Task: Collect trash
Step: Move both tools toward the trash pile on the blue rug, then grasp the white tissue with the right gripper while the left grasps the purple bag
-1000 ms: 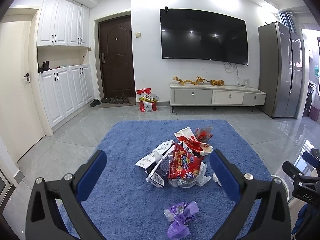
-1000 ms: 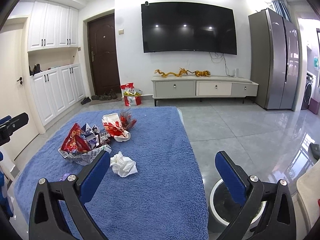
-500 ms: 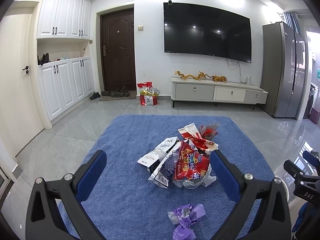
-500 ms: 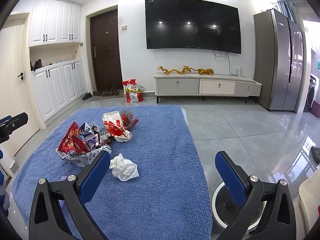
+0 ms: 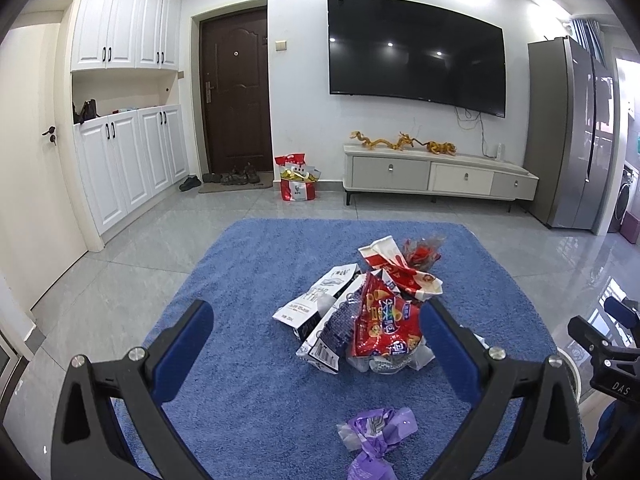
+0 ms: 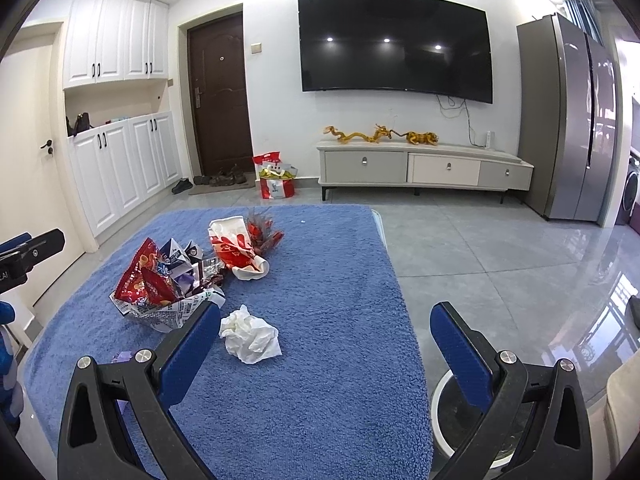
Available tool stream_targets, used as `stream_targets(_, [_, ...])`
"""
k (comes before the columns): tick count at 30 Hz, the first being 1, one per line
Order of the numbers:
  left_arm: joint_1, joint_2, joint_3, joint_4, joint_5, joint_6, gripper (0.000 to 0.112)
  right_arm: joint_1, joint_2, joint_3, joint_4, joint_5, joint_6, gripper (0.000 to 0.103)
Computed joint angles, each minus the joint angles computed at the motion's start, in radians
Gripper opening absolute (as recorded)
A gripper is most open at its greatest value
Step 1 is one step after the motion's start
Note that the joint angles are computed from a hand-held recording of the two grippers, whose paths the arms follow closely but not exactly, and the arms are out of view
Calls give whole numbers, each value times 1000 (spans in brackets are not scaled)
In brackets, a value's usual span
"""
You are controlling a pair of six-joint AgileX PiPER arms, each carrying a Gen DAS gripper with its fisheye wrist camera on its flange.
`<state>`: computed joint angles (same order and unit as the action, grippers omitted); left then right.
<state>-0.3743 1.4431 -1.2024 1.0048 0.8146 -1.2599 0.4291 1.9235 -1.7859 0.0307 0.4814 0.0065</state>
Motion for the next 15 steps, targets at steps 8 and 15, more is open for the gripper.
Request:
stream_targets(8, [93,-23,40,-118,-103,92,103,3,50,-56,48,42,-57,97])
stream_targets(15, [178,-40,128,-400,-274,355,103,-1,129,-152,115,119,-125,87])
